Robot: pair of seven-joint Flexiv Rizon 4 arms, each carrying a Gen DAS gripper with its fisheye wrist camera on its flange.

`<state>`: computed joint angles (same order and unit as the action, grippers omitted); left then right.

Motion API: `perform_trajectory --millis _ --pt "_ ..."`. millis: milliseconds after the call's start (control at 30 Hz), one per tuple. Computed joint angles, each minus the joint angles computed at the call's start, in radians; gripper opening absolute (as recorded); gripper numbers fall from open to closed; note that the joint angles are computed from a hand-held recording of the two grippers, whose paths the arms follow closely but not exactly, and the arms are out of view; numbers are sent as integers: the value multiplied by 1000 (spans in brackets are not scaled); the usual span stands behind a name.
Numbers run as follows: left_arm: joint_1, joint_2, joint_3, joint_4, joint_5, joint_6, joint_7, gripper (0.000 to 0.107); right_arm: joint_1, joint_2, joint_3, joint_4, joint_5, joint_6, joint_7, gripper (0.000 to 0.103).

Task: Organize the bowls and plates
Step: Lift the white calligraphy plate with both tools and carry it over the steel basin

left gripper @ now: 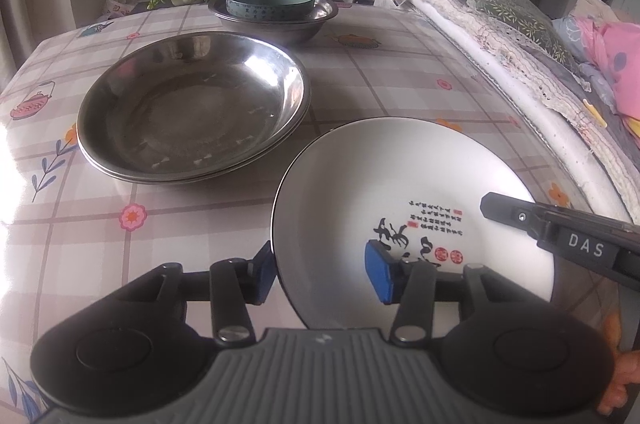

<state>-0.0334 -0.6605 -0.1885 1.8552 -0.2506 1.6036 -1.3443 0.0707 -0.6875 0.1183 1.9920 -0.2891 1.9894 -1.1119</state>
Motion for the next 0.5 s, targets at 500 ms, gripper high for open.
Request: perform_trajectory --millis 500 --pt "-2 11 1 8 7 9 -3 48 2 10 -4 4 8 4 -4 20"
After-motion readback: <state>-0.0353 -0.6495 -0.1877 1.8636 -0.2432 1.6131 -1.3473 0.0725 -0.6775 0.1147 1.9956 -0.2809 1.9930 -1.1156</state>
